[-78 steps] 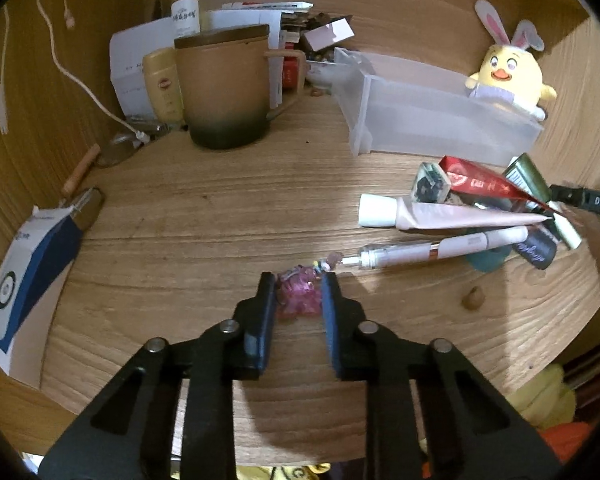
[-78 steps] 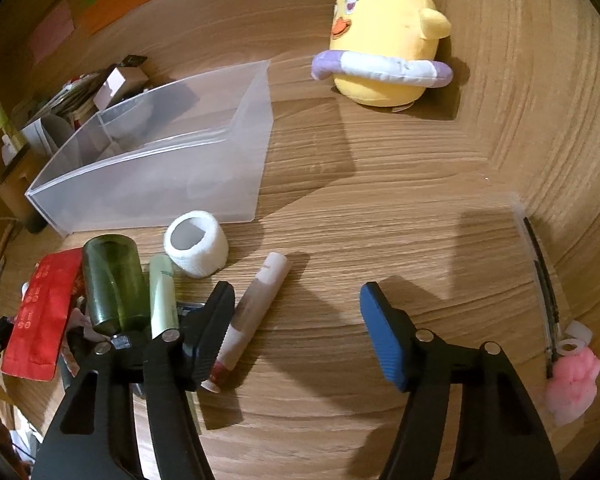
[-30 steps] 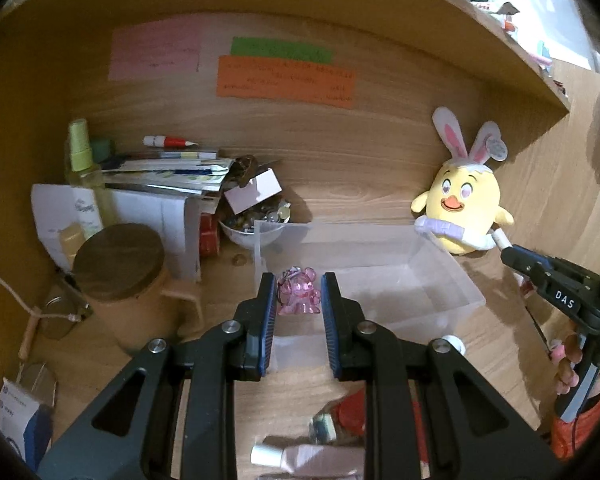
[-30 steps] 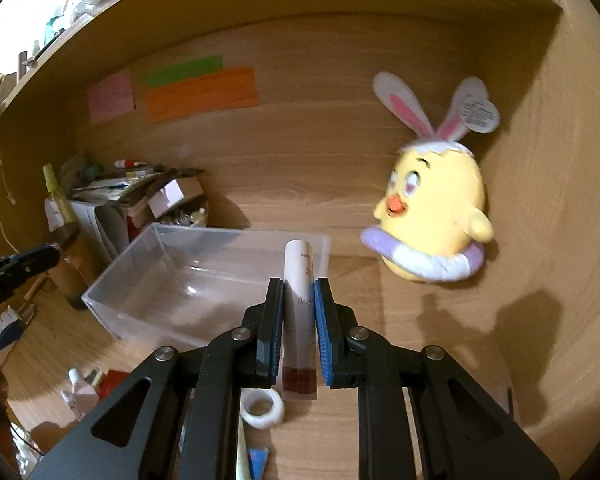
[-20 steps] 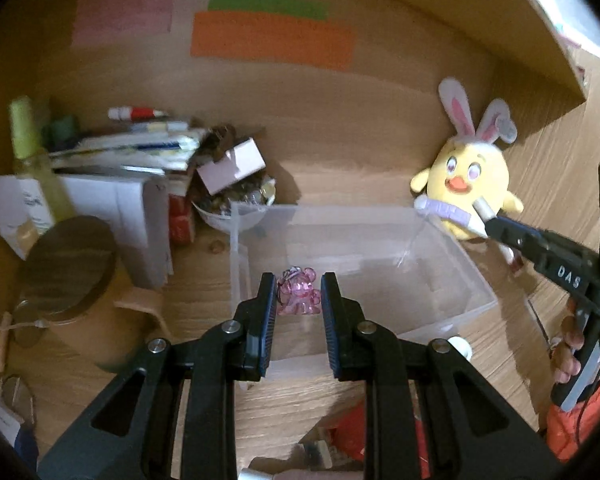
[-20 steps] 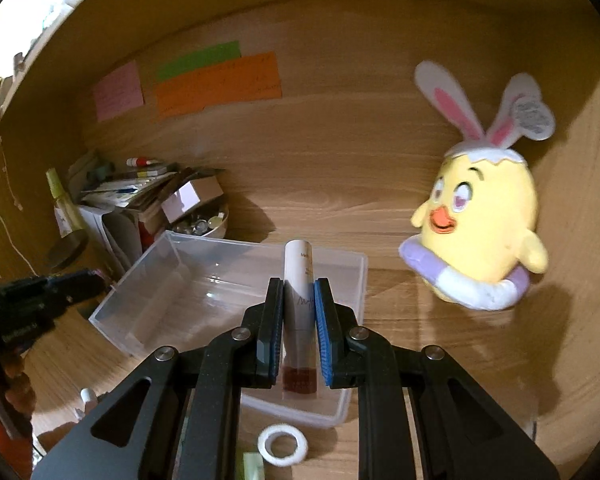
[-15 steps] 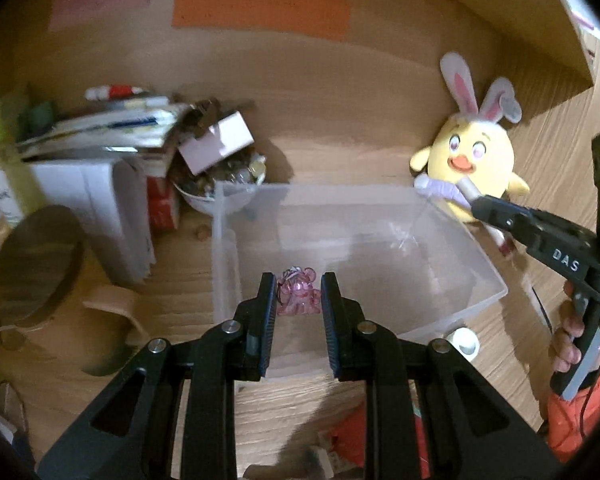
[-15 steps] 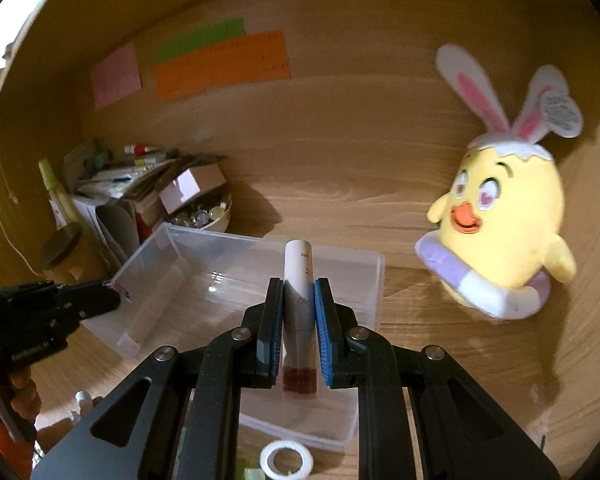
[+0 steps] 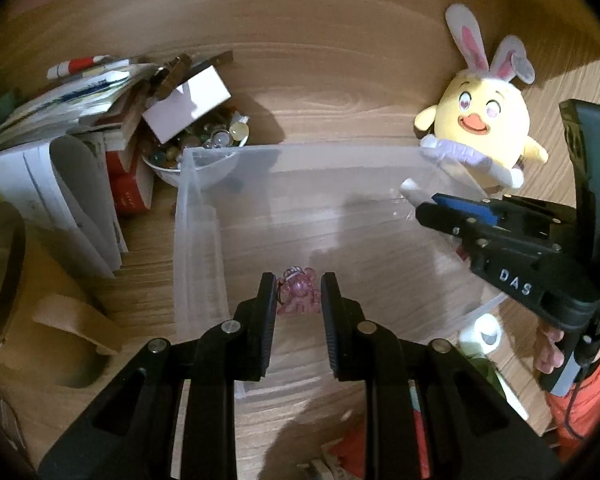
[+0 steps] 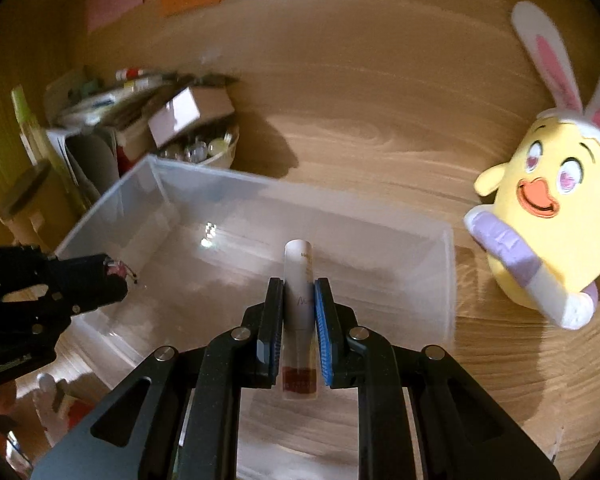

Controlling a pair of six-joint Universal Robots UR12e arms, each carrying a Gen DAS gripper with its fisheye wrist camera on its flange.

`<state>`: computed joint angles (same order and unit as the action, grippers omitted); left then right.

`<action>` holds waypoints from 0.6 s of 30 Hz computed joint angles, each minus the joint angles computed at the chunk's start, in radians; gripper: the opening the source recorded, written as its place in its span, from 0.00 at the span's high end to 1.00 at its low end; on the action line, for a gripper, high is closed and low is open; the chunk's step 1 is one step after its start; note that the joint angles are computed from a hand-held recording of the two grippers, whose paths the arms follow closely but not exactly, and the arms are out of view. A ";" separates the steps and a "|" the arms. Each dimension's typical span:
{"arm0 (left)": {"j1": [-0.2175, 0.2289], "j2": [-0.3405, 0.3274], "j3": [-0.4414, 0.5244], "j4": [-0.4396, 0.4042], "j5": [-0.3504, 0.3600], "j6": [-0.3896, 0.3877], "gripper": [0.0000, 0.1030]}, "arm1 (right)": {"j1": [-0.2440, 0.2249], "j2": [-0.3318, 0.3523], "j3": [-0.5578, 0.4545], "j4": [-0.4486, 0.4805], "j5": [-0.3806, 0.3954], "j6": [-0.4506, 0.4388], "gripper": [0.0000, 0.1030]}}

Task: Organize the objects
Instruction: 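Carry the pink charm over the clear bin and open the left tool while the right carries the tube, then lower the lip tube into the clear bin and open the right tool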

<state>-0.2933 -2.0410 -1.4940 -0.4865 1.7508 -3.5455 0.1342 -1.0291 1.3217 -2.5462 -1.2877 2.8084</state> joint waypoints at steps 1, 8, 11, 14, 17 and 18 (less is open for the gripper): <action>-0.001 -0.003 0.005 -0.009 0.008 0.006 0.79 | 0.003 0.003 -0.003 0.009 -0.007 -0.009 0.87; 0.003 -0.007 0.021 -0.054 0.010 0.006 0.79 | 0.010 0.019 -0.028 0.067 -0.028 -0.034 0.87; 0.004 -0.010 0.031 -0.070 0.008 0.004 0.79 | 0.012 0.025 -0.038 0.082 -0.041 -0.034 0.87; -0.001 -0.013 0.038 -0.081 0.024 0.008 0.79 | 0.013 0.027 -0.042 0.098 -0.039 -0.036 0.87; -0.003 -0.014 0.041 -0.089 0.031 0.007 0.79 | 0.017 0.028 -0.044 0.097 -0.058 -0.046 0.87; -0.002 -0.014 0.042 -0.091 0.030 0.004 0.79 | 0.018 0.028 -0.046 0.103 -0.061 -0.049 0.87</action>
